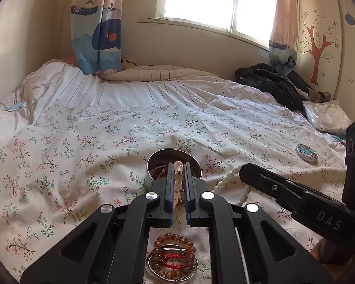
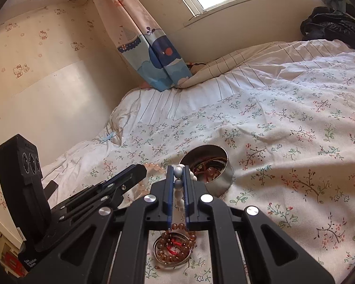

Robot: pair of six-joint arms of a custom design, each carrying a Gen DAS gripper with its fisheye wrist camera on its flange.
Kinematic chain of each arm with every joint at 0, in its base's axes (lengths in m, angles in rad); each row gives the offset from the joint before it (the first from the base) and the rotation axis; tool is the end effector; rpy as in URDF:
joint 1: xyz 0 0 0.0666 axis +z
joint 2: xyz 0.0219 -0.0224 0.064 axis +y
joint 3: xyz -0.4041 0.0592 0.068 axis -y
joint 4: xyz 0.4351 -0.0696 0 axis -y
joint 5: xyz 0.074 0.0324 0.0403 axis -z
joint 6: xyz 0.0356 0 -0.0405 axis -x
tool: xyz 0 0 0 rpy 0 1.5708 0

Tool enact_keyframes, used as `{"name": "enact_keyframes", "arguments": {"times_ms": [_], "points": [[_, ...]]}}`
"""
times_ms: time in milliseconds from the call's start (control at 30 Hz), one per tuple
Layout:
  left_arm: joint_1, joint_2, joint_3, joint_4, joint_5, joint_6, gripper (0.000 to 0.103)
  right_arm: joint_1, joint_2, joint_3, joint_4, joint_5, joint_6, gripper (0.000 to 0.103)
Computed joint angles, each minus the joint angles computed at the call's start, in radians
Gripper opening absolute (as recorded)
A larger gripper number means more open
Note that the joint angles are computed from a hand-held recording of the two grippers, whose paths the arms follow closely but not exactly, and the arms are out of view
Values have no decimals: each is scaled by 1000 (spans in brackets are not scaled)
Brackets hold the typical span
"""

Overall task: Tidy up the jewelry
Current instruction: 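Lower the pink bead bracelet into the silver tin with the left tool while the right holds white beads, then lower the white bead strand into the tin with the right tool and open both tools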

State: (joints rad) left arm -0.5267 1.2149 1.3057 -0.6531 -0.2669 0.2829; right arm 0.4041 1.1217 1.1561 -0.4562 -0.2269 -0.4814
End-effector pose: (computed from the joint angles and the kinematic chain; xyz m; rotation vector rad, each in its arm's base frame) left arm 0.4106 -0.2283 0.5146 0.1015 2.1148 -0.1983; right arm 0.4031 0.1806 0.4944 -0.0724 2.0693 0.7853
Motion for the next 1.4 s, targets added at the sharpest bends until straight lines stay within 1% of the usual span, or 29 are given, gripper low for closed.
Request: {"name": "enact_keyframes", "arguments": {"times_ms": [200,733,1067,1400], "points": [[6,23,20,12,2,1,7,-14,21,13,17,-23,-9,8],[27,79,74,44,17,13,7,-32,97,70,53,-50,2,8],[45,125,109,59,31,15,7,-36,152,109,48,-62,21,8],[52,142,119,64,43,13,7,-36,175,123,50,-62,22,8]]}}
